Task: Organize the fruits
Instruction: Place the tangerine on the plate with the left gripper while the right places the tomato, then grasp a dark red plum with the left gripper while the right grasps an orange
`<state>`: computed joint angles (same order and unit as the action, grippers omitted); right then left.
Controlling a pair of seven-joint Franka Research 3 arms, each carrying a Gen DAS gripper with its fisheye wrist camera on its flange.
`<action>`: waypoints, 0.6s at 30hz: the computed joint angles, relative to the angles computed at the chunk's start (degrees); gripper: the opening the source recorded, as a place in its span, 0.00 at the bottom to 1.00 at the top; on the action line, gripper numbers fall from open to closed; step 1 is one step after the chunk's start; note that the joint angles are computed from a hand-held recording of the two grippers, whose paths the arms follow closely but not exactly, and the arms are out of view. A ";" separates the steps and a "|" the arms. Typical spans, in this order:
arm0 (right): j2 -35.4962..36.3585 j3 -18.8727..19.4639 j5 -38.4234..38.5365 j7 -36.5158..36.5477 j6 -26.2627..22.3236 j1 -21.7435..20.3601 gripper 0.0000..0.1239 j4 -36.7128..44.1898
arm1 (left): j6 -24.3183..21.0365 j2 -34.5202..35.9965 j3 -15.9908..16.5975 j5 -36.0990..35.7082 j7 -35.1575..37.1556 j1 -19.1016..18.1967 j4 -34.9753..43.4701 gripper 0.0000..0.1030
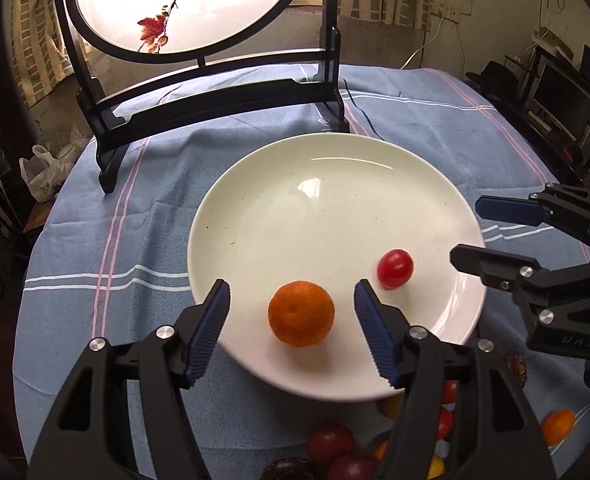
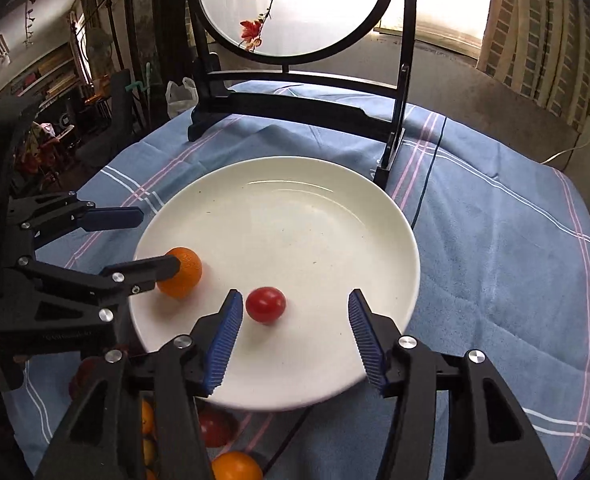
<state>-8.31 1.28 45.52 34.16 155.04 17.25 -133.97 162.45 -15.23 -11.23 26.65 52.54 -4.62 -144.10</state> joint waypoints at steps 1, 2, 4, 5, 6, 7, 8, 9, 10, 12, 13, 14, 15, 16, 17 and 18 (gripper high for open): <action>-1.78 -0.51 0.99 -1.51 -0.87 -0.02 0.46 -1.28 | 0.28 -1.48 0.30 -0.45 0.50 -0.45 -1.22 0.63; -3.85 -0.97 1.42 -2.68 -1.54 -0.08 0.48 -2.88 | 0.65 -3.70 0.49 -0.80 0.83 -0.85 -3.12 0.65; -8.78 -2.15 2.44 -4.65 -2.28 -0.05 0.50 -6.85 | 1.08 -8.00 1.25 -2.24 2.60 -2.39 -6.86 0.68; -11.33 -3.23 3.11 -5.83 -3.74 0.04 0.51 -8.71 | 1.29 -10.13 1.67 -3.09 3.65 -3.31 -8.83 0.68; -13.91 -4.19 3.23 -6.71 -5.36 -0.07 0.53 -10.59 | 1.41 -12.04 2.04 -3.99 4.68 -4.27 -10.65 0.69; -16.80 -4.67 2.74 -7.19 -6.19 -0.47 0.54 -12.94 | 1.49 -14.22 2.96 -5.36 6.36 -6.00 -12.76 0.71; -19.67 -5.01 1.88 -7.38 -6.84 -0.99 0.56 -15.34 | 1.50 -16.10 3.71 -6.61 8.03 -7.63 -14.65 0.71; -22.34 -5.75 0.95 -7.66 -8.31 -1.48 0.56 -17.45 | 1.37 -18.03 4.25 -7.65 9.70 -9.19 -16.58 0.71; -24.85 -6.41 -0.10 -7.71 -9.92 -2.09 0.56 -19.42 | 1.63 -19.31 4.66 -8.44 11.29 -10.40 -18.14 0.71; -29.35 -6.90 -2.27 -6.94 -11.58 -3.70 0.56 -23.17 | 1.84 -21.32 4.75 -9.45 14.31 -12.42 -20.77 0.71; -31.35 -7.50 -3.21 -6.67 -12.84 -4.42 0.57 -24.75 | 1.90 -21.67 4.48 -9.80 15.30 -13.00 -21.63 0.71; -32.79 -8.14 -3.93 -6.57 -13.93 -4.97 0.57 -25.93 | 1.94 -21.52 4.09 -10.17 15.85 -13.26 -22.04 0.71; -34.05 -8.47 -4.61 -6.36 -14.51 -5.64 0.57 -27.03 | 2.29 -20.91 3.58 -10.31 15.98 -12.80 -22.10 0.71; -35.09 -8.59 -5.33 -6.12 -14.72 -6.37 0.57 -28.11 | 2.69 -20.13 3.17 -10.45 16.04 -12.38 -21.98 0.71; -35.74 -8.89 -6.03 -5.82 -15.38 -6.96 0.57 -28.81 | 3.37 -19.12 2.96 -10.65 16.05 -12.05 -21.74 0.71; -36.11 -9.26 -6.74 -5.52 -16.38 -7.51 0.57 -29.28 | 4.36 -18.10 3.18 -11.01 16.24 -11.99 -21.51 0.71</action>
<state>-44.42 -7.99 38.78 28.64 138.66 9.74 -163.25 166.81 -33.34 -8.05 15.64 68.79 -16.62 -165.61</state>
